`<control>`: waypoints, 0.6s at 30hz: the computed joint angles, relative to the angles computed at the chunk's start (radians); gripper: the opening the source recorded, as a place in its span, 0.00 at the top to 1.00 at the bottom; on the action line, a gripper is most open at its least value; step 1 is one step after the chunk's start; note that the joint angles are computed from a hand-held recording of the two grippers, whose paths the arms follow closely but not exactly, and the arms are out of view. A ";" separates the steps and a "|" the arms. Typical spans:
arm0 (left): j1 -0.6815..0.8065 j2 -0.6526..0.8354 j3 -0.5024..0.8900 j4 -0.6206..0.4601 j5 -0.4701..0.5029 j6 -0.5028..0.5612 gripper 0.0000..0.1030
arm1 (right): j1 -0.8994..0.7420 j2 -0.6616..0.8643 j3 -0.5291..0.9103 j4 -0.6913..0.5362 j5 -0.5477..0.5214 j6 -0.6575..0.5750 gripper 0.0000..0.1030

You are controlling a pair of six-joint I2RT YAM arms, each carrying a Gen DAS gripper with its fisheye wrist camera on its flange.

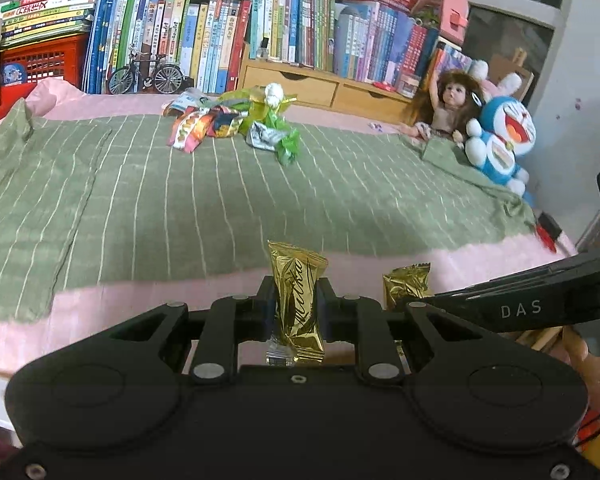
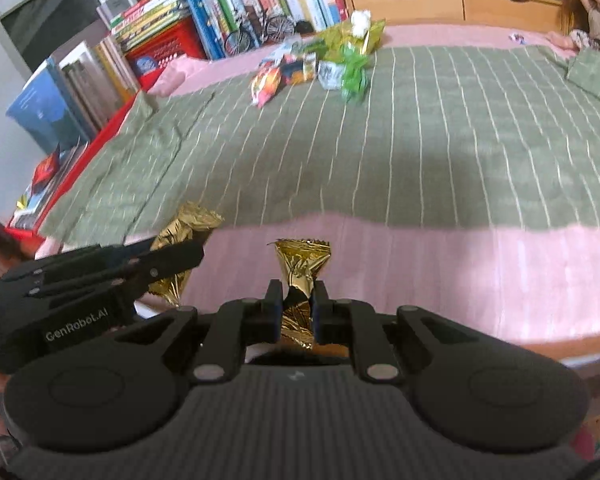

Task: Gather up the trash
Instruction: 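Carry both gold candies down past the bed edge to the black bin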

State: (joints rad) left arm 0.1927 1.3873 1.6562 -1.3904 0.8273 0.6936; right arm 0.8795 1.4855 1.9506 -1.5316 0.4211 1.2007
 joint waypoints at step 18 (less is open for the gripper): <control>0.230 -0.202 -0.470 -0.073 -0.137 0.420 0.80 | 0.198 -0.129 -0.489 0.266 -0.084 0.266 0.83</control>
State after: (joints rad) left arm 0.4230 1.1854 1.1866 -1.4635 0.6907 1.1132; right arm 1.0773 1.3563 1.4617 -1.2655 0.3372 1.4669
